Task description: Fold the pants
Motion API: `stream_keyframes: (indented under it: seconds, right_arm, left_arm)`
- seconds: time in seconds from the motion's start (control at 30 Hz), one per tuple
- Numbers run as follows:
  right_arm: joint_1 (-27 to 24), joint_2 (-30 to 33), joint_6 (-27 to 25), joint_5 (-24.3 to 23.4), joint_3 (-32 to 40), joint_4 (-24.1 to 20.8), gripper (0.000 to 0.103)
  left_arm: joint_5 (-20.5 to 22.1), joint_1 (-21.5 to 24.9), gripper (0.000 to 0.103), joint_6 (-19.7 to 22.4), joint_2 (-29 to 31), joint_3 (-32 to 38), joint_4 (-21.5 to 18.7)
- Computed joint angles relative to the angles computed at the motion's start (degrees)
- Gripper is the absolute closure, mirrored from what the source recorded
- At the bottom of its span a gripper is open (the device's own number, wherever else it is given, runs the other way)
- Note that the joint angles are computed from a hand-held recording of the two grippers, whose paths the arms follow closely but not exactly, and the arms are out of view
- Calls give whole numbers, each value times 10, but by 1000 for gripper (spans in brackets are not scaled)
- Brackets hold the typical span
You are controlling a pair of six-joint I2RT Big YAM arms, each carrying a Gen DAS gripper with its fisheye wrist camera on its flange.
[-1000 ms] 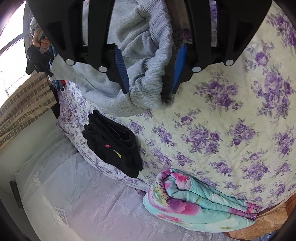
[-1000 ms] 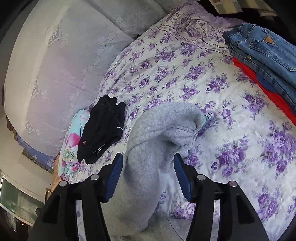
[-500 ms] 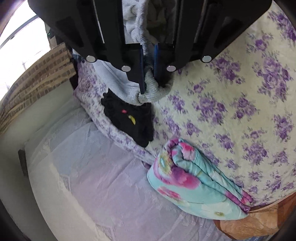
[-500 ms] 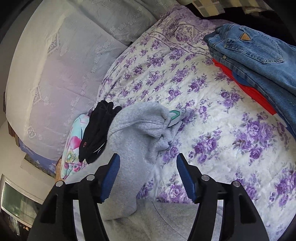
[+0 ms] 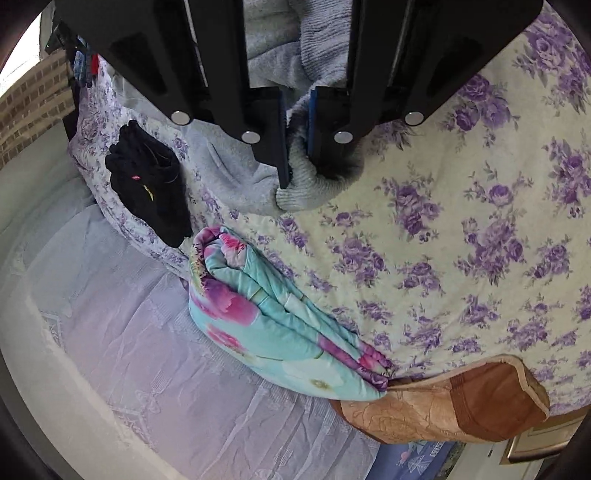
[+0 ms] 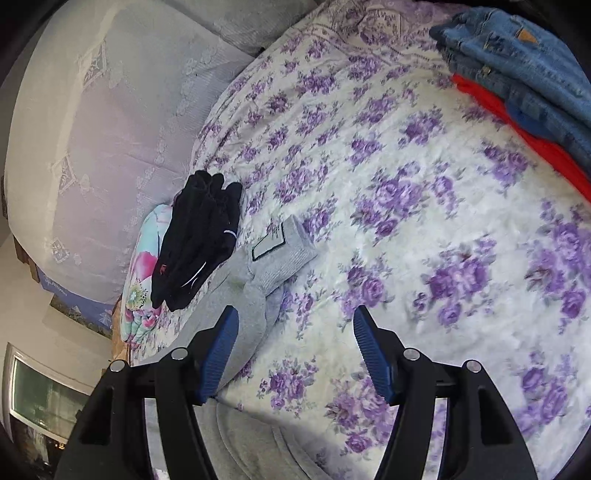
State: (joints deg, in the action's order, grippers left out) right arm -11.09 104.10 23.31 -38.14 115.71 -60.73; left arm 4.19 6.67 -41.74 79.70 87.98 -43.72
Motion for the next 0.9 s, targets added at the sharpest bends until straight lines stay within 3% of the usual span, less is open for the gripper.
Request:
stream_keyframes:
  seconds: [0.13, 0.33, 0.37, 0.4, 0.43, 0.5, 0.67, 0.77, 0.83, 0.9]
  right_arm:
    - [28, 50, 29, -24, 53, -24, 38]
    - [54, 146, 106, -11, 169, -46, 40]
    - [56, 157, 111, -7, 184, -44, 46]
    - [57, 168, 104, -6, 204, -49, 63]
    - [59, 175, 92, -5, 219, -51, 73]
    - [56, 152, 84, 6, 189, -8, 83]
    - [27, 64, 61, 1, 97, 125, 84]
    - [1, 54, 83, 4, 96, 163, 84]
    - [-9, 81, 75, 11, 132, 129, 84]
    - [-11, 133, 52, 46, 198, 35, 84]
  left_arm:
    - [28, 9, 95, -12, -3, -27, 24]
    - [87, 30, 94, -32, 7, -40, 38]
    - [96, 33, 94, -34, 9, -37, 36]
    - [104, 36, 94, -33, 13, -30, 31]
    - [109, 37, 94, -26, 18, -20, 23]
    - [108, 35, 94, -11, 25, 2, 11]
    - [135, 30, 94, 13, 53, 79, 10]
    - [129, 12, 94, 33, 91, 141, 3]
    - [124, 2, 94, 40, 124, 182, -20]
    - [148, 0, 94, 30, 170, 229, -65]
